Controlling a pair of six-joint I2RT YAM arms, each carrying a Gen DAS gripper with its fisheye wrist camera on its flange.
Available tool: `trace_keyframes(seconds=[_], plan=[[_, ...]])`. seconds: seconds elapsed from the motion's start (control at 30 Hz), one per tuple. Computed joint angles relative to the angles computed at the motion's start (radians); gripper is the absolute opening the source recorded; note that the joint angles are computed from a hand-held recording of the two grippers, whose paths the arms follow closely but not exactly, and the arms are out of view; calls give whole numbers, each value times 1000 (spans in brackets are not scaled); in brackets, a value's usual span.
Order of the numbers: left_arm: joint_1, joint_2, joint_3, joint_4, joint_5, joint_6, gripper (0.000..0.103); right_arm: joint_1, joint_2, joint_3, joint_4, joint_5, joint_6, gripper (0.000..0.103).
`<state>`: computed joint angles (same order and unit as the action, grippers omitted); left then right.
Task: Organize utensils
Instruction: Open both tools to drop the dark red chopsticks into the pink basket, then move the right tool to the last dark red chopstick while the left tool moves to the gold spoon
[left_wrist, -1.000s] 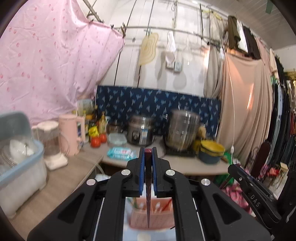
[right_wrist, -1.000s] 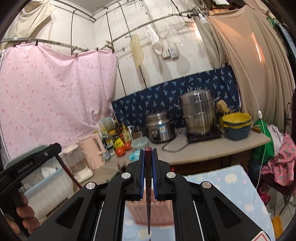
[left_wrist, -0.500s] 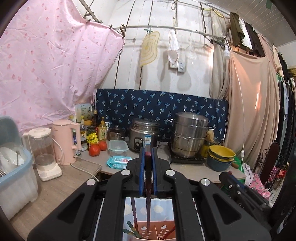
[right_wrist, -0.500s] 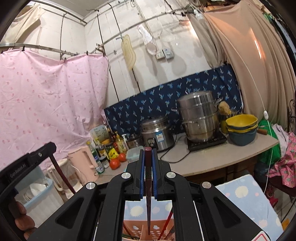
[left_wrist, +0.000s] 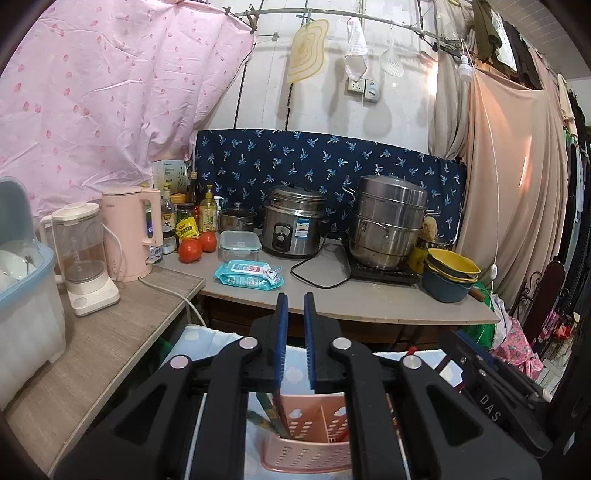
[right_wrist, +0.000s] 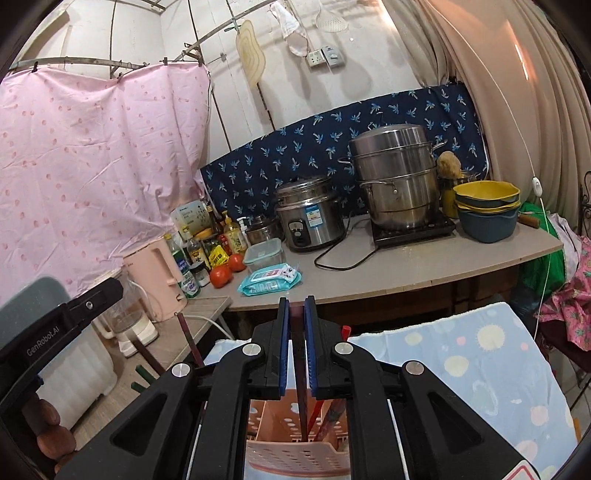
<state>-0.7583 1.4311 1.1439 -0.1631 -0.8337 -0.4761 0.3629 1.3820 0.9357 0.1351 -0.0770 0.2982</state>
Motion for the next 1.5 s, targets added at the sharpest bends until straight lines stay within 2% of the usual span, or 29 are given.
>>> trace_keyframes(seconds=[0.03,0.13,0.53,0.8,1.07,1.23,1.37,1.5], plan=[[-6,-3,-3,-8,-12,-7,24,1,-3,-3,0,2,-1,19],[-31,-18,-22,-15,-54,-23,32,-3,-21,-16,-4,-5,2,25],[-137,-72,-63,-176,-123,-162,32,16,-173,-140,-56,6,-14,26],[-232,-79,-75,-342,-171,-319,32,53,-299,-257,-123,14,-7,26],[-312,-79,-130,-496,-165,-543,32,138,-454,-396,-214,58,1,26],[-394,-41,-199,-603,-148,-762,32,223,-580,-516,-277,114,43,26],[-464,1,-296,-617,-76,-940,32,338,-686,-627,-348,187,111,26],[-523,46,-356,-616,-19,-1056,32,478,-746,-715,-409,285,198,26]])
